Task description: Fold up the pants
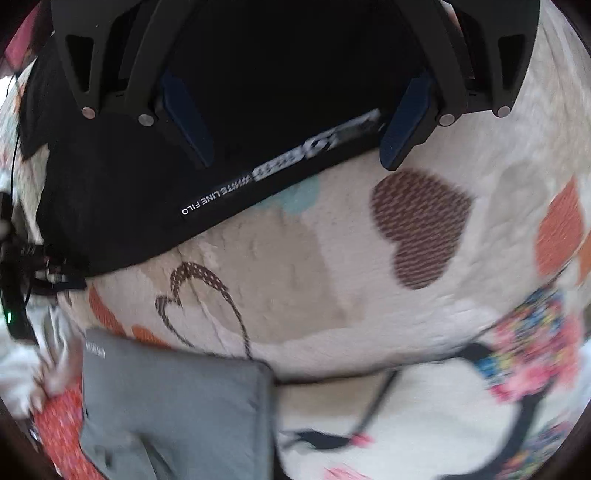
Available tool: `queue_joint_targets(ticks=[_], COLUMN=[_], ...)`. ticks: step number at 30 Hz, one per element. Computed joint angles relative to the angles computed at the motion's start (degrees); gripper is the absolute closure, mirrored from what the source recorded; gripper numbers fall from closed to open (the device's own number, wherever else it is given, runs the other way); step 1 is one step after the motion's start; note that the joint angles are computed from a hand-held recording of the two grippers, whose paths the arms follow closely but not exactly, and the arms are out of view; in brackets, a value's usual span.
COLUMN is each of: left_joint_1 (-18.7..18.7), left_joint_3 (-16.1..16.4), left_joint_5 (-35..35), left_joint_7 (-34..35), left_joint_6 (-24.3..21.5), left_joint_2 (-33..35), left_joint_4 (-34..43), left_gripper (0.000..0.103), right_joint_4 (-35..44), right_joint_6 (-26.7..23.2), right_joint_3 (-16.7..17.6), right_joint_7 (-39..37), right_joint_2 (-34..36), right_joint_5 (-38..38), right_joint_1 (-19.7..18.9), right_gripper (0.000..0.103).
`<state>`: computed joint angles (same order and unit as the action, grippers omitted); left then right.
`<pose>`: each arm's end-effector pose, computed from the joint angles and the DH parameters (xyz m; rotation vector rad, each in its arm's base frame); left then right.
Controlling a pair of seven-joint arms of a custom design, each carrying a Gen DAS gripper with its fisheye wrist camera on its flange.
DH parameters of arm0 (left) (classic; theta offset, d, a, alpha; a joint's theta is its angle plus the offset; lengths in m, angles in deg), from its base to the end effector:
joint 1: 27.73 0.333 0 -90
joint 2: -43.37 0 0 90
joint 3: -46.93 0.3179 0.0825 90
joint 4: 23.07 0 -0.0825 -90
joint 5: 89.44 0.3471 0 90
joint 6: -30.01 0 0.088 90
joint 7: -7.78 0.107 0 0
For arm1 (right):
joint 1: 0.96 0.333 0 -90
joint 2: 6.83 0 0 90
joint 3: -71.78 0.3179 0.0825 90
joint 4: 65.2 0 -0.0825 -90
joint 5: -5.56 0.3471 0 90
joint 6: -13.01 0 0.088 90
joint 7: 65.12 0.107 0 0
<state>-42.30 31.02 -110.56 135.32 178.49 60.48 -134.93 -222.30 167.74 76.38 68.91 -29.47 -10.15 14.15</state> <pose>0.5363 -0.2938 0.3918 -1.0243 2.8402 -0.7145 0.3530 0.1360 0.4024 -1.7904 2.1838 -0.3779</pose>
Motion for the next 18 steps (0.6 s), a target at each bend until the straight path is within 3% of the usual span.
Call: queue_joint_targets(ticks=[3,6,7,8,9,10,11,12,13,18], left_joint_1=[-1.52,-2.92,-2.86,-1.51,-0.46,0.45,0.67,0.24,-0.18,-1.08], left_joint_3=[0.17,0.6,0.37,-1.05,-2.17,-3.01,-3.09,-2.79,-2.57,-2.26], left_joint_5=[3.17,6.03,6.15,3.92,1.74,-0.38,-1.55,-1.74,-1.75,-4.07], left_joint_7=[0.17,-0.81,-0.47,1.98,4.39,6.64,7.5,7.85,8.38,9.31], left_joint_6=[0.67,2.14,2.6,1.76,0.95,-0.84,-2.77,-2.51,-1.94,1.44], left_joint_2=[2.13,2.25,1.94,1.5,0.96,0.35,0.07,-0.32,-0.9,-4.85], left_joint_4=[1.58,1.09,0.58,0.35,0.1,0.21,0.6,0.28,-0.38,-4.34], left_gripper=[0.004,0.004,0.009,0.027,0.058,0.07,0.08,0.085,0.087,0.09], right_joint_4=[-2.3,-3.7,-3.89,-3.94,-4.03,-4.35,-4.53,-4.71,-4.5,-1.83], right_joint_6=[4.65,5.89,5.55,4.95,5.16,5.3,5.34,5.88,6.01,2.45], right_joint_3=[-2.16,0.73,1.78,2.92,3.38,2.83,1.88,0.29,-0.5,4.92], right_joint_7=[-2.83,-0.51,0.16,1.26,2.2,2.37,1.93,0.72,-0.08,5.99], right_joint_2=[-0.5,-1.4,-1.71,-2.03,-2.01,-2.6,-3.05,-3.28,-3.22,-3.01], right_joint_5=[1.35,-0.39,-1.17,-2.21,-2.67,-2.02,-0.95,0.85,2.37,-1.4], right_joint_1=[0.58,-0.81,-0.85,-1.21,-1.14,-0.18,1.08,2.9,4.17,1.69], right_gripper=[0.028,0.024,0.024,0.027,0.036,0.044,0.066,0.086,0.093,0.094])
